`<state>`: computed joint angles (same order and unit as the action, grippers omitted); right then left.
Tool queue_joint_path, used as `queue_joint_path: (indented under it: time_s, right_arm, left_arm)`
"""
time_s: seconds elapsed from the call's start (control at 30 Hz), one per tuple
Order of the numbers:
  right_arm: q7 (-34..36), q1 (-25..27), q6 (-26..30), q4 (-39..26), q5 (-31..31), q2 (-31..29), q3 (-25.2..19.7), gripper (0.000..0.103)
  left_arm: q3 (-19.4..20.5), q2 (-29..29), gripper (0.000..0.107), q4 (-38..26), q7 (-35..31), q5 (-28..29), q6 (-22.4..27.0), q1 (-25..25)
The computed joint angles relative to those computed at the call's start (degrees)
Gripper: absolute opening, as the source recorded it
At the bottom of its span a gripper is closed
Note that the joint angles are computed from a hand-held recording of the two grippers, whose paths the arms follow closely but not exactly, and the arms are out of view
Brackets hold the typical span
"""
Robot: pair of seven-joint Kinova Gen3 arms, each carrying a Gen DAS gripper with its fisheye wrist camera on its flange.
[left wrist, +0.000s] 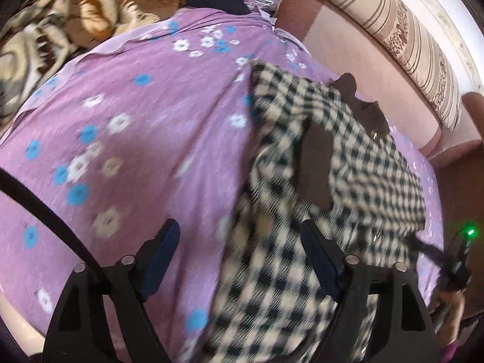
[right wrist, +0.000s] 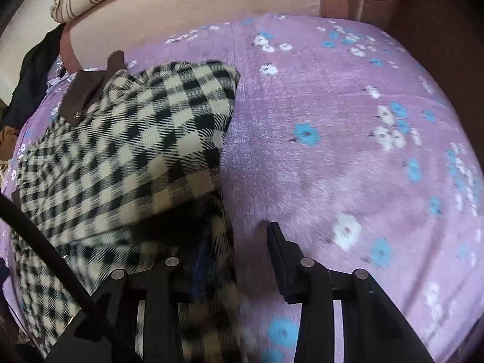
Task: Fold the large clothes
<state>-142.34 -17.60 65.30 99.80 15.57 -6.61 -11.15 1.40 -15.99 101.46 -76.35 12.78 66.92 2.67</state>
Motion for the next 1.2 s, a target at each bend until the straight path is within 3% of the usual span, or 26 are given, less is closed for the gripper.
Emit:
queue_joint_path:
  time_s: [0.07, 0.13, 0.4, 0.67, 0.97, 1.2]
  right_arm:
    - [1.41, -0.29, 0.22, 0.36, -1.40, -2.94, -0.18, 0.048]
    - [2.40, -0.49, 0.61, 0.96, -3.52, -5.89, -0.80, 0.064]
    - [3.14, 1.28, -0.72, 7.35, -9.94, -12.77, -3.11, 0.067]
    - [2.98, 2.18, -4.74, 11.51, -14.03, -12.70, -3.30, 0.067]
    - [5.08, 0.91, -3.27, 13.41, -19.24, -17.48, -3.26, 0.072]
    - [5.86, 0.44, -0.61, 14.71, -23.16, -21.92, -4.78, 0.075]
  left_arm:
    - [-1.22, -1.48, 0.083, 1.57, -1.59, 0.67, 0.94, 0.24]
    - [-2.18, -2.91, 0.083, 3.39, -2.90, 1.44, 1.54, 0.24]
    - [-2.26, -7.89, 0.083, 8.02, -4.56, 2.55, 1.01, 0.04]
    - [-1.54, -9.55, 0.083, 9.00, -3.11, 2.68, 0.68, 0.25]
    - [2.91, -12.66, 0.083, 9.81, -0.62, -1.50, 1.90, 1.10]
    - [3.33, -14.34, 0.083, 10.20, 0.40, -2.28, 3.34, 2.16]
